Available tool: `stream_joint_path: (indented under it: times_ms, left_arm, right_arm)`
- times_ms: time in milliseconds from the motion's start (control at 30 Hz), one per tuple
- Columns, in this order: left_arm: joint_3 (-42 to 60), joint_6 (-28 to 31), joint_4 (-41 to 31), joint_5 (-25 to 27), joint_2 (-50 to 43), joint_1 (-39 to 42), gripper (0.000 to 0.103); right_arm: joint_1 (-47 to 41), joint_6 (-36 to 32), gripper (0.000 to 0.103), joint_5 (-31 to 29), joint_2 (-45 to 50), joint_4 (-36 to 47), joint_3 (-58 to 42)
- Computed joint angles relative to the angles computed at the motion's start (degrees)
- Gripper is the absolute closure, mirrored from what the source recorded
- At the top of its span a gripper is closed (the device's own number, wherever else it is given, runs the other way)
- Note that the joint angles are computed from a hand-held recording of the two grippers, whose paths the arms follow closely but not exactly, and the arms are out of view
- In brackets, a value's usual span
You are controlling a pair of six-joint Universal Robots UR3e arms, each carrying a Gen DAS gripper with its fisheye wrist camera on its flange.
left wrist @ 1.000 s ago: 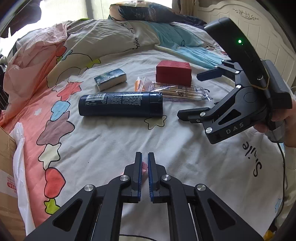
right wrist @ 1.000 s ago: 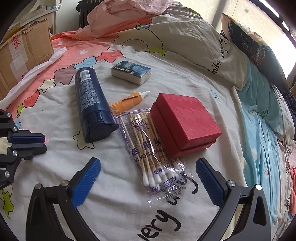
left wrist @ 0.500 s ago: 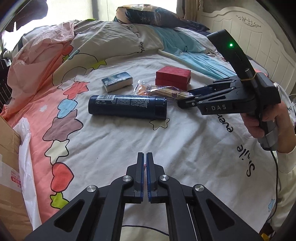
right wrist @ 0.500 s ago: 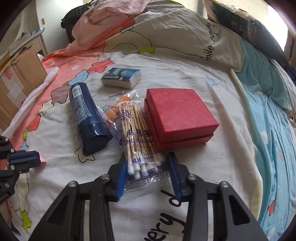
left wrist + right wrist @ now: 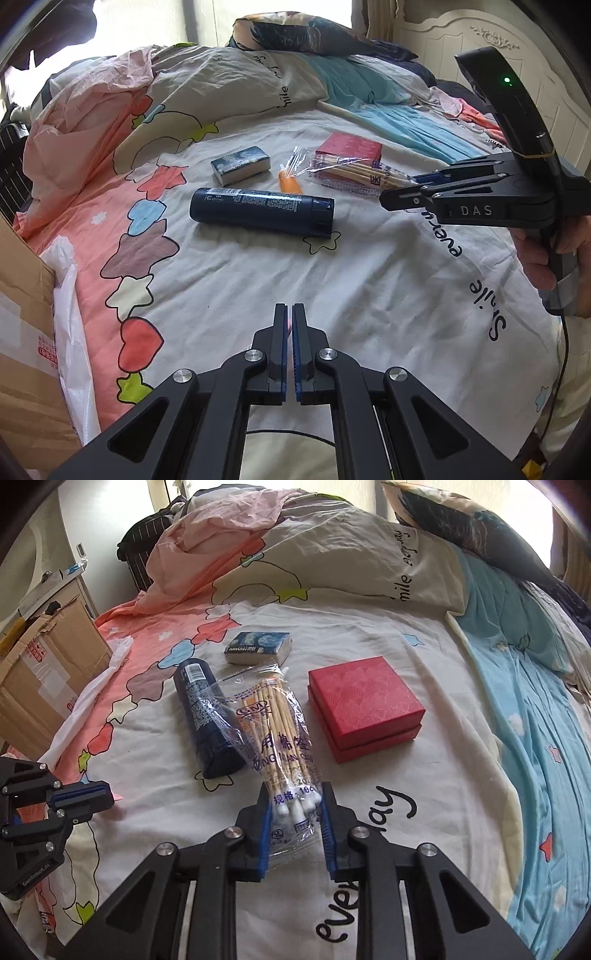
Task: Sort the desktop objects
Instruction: 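Grasp the cotton swab bag with the right gripper while the left gripper lifts the pink tube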
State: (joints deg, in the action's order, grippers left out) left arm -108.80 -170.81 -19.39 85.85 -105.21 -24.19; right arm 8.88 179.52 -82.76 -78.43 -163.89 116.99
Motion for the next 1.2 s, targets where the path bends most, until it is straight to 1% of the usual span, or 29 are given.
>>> stream_joint_path:
  times_ms: [200, 433, 567, 633, 700, 767, 800, 833, 867, 900, 967, 1033, 1100, 1133, 1167, 1200]
  left_arm:
    - [-0.9, -0.6, -0.4, 0.9, 2.7, -0.3, 0.101]
    - [-1.0, -0.7, -2.9, 0.2, 6.7, -0.2, 0.101]
    - [-0.7, 1.0, -3.1, 2.1, 5.1, -2.0, 0.101]
    - [-1.2, 1.6, -2.8, 3.0, 3.8, -2.6, 0.099]
    - [-2.4, 1.5, -1.0, 4.1, 2.3, -2.6, 0.097]
    - [-3.5, 1.4, 1.4, 5.2, 0.7, -2.3, 0.092]
    - [-3.9, 1.4, 2.7, 6.0, -0.2, -2.3, 0.085]
    - [-4.2, 1.5, 4.0, 6.9, -1.1, -2.3, 0.073]
    - [-4.7, 1.6, 5.2, 7.7, -1.7, -2.3, 0.066]
    - [-5.2, 1.9, 6.4, 8.2, -2.2, -2.4, 0.055]
    - [-6.1, 2.7, 8.2, 9.0, -2.8, -2.5, 0.047]
    - [-6.8, 3.9, 9.0, 9.2, -2.9, -2.6, 0.033]
    - [-7.4, 4.7, 9.7, 9.1, -2.9, -2.6, 0.032]
    - [-7.6, 4.6, 9.2, 7.8, -2.7, -1.9, 0.038]
    - [-7.8, 4.7, 7.5, 4.7, -1.9, -0.4, 0.047]
    - [-7.6, 4.3, 6.0, 2.6, -1.2, 0.6, 0.070]
  right_arm:
    - [0.5, 1.4, 0.081, -0.6, -5.7, -0.1, 3.4]
    - [3.2, 2.5, 0.081, -3.2, -11.3, 4.6, 2.9]
    - [3.0, 3.3, 0.081, -2.9, -12.3, 5.9, 3.0]
    - [3.3, 3.8, 0.081, -3.3, -12.1, 5.9, 3.2]
    - [3.8, 3.6, 0.081, -3.4, -12.0, 6.3, 3.3]
    - [4.5, 3.6, 0.081, -3.8, -12.2, 6.4, 3.5]
    - [4.7, 3.6, 0.081, -3.9, -12.3, 6.3, 3.6]
    - [5.0, 3.7, 0.081, -4.0, -12.4, 6.2, 3.7]
    - [5.1, 3.7, 0.081, -4.0, -12.5, 6.2, 3.8]
    - [5.1, 3.8, 0.081, -3.8, -12.4, 6.2, 3.8]
    - [5.3, 3.9, 0.081, -3.8, -12.0, 6.0, 3.7]
    - [5.6, 4.0, 0.081, -3.7, -11.2, 5.8, 3.5]
    - [5.7, 4.0, 0.081, -3.5, -10.3, 5.6, 3.0]
    - [5.8, 4.2, 0.081, -3.4, -9.8, 5.3, 2.8]
    - [5.9, 4.2, 0.081, -3.3, -9.4, 5.3, 2.6]
    - [6.1, 4.2, 0.081, -3.2, -9.0, 5.3, 2.3]
